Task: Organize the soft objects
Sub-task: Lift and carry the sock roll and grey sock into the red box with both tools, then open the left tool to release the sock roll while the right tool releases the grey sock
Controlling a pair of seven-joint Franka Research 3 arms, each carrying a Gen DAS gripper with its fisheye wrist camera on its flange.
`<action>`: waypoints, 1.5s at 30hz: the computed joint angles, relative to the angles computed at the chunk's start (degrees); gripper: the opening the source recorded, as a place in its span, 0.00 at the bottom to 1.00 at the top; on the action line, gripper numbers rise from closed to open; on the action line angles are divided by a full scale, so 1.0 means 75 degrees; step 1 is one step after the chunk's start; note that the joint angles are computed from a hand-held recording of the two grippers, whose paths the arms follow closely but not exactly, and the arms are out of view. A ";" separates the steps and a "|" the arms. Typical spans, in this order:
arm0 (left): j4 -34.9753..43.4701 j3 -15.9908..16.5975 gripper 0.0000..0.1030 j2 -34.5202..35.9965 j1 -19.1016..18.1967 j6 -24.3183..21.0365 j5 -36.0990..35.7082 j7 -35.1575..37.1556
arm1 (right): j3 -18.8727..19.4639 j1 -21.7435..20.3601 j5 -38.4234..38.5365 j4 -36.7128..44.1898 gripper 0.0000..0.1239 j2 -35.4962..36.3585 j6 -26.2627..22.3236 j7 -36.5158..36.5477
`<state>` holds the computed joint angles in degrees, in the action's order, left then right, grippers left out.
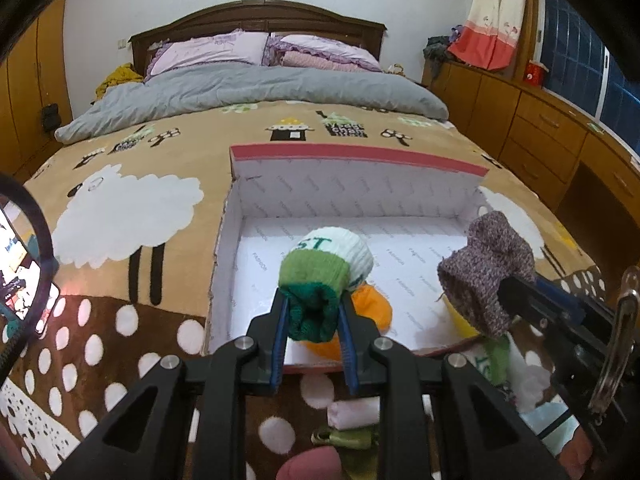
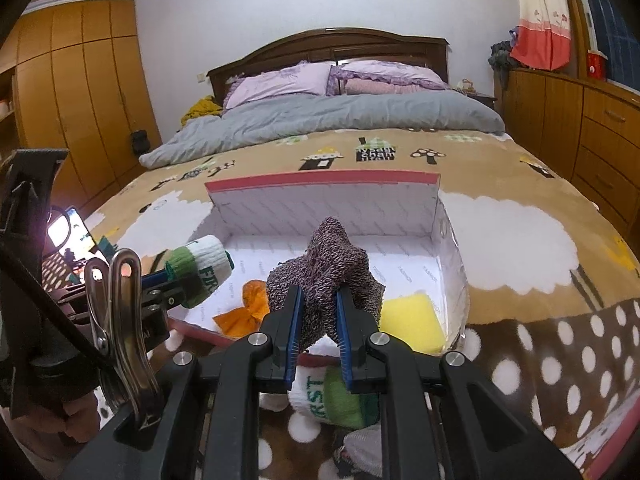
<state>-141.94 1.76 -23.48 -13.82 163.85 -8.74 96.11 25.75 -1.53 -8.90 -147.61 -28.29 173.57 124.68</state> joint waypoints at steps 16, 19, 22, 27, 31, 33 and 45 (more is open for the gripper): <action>0.0269 -0.0368 0.23 0.0916 0.0381 0.0184 0.0414 -0.0335 | -0.0060 -0.0180 -0.0205 0.0184 0.15 0.0793 0.0084 0.0287; 0.0313 -0.0344 0.23 0.0991 0.0364 0.0154 0.0320 -0.0266 | -0.0104 -0.0152 -0.0306 0.0205 0.15 0.0899 0.0079 0.0380; 0.0325 -0.0388 0.23 0.1030 0.0428 0.0087 0.0290 -0.0294 | -0.0123 -0.0131 -0.0434 0.0235 0.15 0.0977 0.0054 0.0462; 0.0312 -0.0563 0.24 0.1024 0.0609 0.0075 0.0524 -0.0525 | -0.0108 -0.0153 -0.0709 0.0285 0.15 0.1019 -0.0046 0.0649; 0.0321 -0.0625 0.32 0.1013 0.0699 0.0019 0.0693 -0.0783 | -0.0209 -0.0059 -0.0821 0.0290 0.15 0.1028 -0.0067 0.0751; 0.0343 -0.0655 0.34 0.0985 0.0758 -0.0060 0.0787 -0.0951 | -0.0286 0.0020 -0.0823 0.0271 0.15 0.1020 -0.0045 0.0762; 0.0215 -0.0225 0.46 0.0393 0.0325 -0.0378 -0.0033 -0.0284 | -0.0128 -0.0119 -0.0439 -0.0041 0.27 0.0389 0.0280 0.0778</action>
<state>-140.33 0.08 -20.53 -11.38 161.01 -8.99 93.97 24.79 -2.42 -12.19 -147.92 -25.37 175.67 130.52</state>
